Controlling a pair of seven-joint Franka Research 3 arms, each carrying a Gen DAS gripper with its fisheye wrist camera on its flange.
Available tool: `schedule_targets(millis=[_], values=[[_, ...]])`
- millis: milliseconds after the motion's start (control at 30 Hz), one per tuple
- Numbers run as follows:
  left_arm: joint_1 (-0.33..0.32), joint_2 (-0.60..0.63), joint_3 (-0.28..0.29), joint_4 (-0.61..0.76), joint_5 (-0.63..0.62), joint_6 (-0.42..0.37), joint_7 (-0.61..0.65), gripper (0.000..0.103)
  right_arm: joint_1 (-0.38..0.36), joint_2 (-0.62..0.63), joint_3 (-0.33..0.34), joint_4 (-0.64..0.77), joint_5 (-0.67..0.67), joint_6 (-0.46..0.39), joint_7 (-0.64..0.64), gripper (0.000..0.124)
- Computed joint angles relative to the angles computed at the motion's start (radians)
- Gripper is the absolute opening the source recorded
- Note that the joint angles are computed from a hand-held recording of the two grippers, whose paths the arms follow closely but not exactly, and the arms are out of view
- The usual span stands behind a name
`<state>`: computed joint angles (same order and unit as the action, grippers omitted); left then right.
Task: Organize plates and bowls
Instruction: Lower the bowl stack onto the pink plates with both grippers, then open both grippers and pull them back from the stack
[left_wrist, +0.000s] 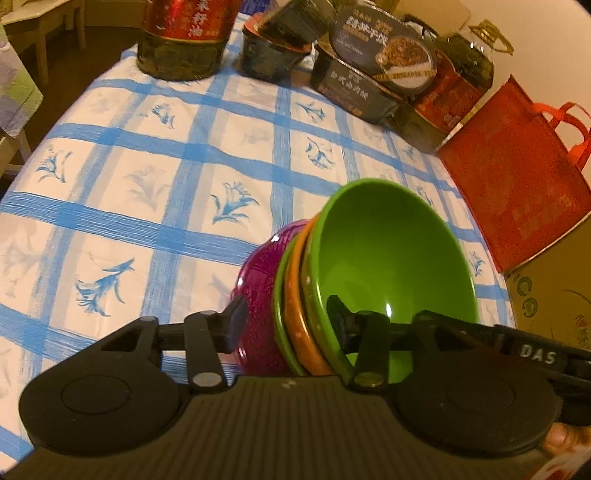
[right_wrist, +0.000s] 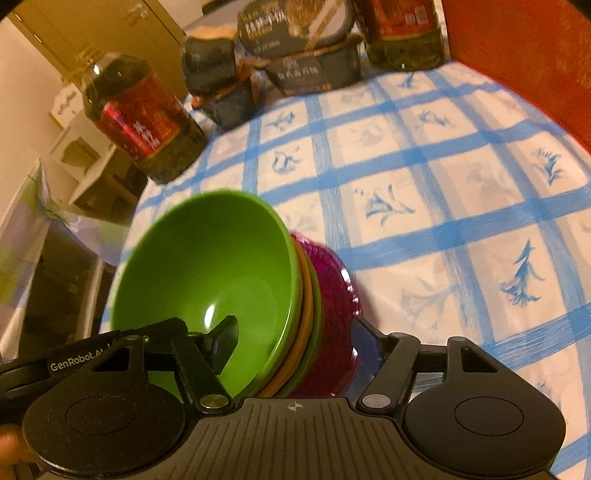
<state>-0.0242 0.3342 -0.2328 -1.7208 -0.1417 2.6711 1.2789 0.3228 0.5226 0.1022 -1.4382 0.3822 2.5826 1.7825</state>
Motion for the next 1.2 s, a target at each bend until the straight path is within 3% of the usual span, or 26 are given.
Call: schedule_targets(millis=[267,433,633,800,933,1100,1200], values=[[0.001,-0.170,0.007,-0.193,-0.033,0.148,0.006,0.066,-0.009,-0.163,0.015,-0.198,0.057,0.131,-0.034,0.069],[-0.036,-0.298,0.038,-0.337,0.020,0.217,-0.041,0.078,0.037,-0.291,-0.013,-0.366,-0.021,0.205,-0.001,0.070],[-0.053,-0.454,0.056,-0.537,0.258,0.299,-0.242,0.088,0.053,-0.432,-0.001,-0.559,-0.057,0.235,0.030,0.070],[-0.050,-0.564,0.044,-0.667,0.382,0.296,-0.354,0.090,0.063,-0.535,0.014,-0.690,-0.137,0.250,0.087,0.070],[-0.044,-0.646,0.020,-0.751,0.437,0.268,-0.443,0.098,0.064,-0.599,0.037,-0.779,-0.219,0.270,0.124,0.070],[-0.085,-0.723,0.030,-0.820,0.438,0.227,-0.473,0.102,0.066,-0.660,0.057,-0.864,-0.230,0.286,0.154,0.070],[-0.153,-0.763,0.074,-0.848,0.393,0.192,-0.421,0.102,0.069,-0.696,0.064,-0.906,-0.218,0.298,0.156,0.070]])
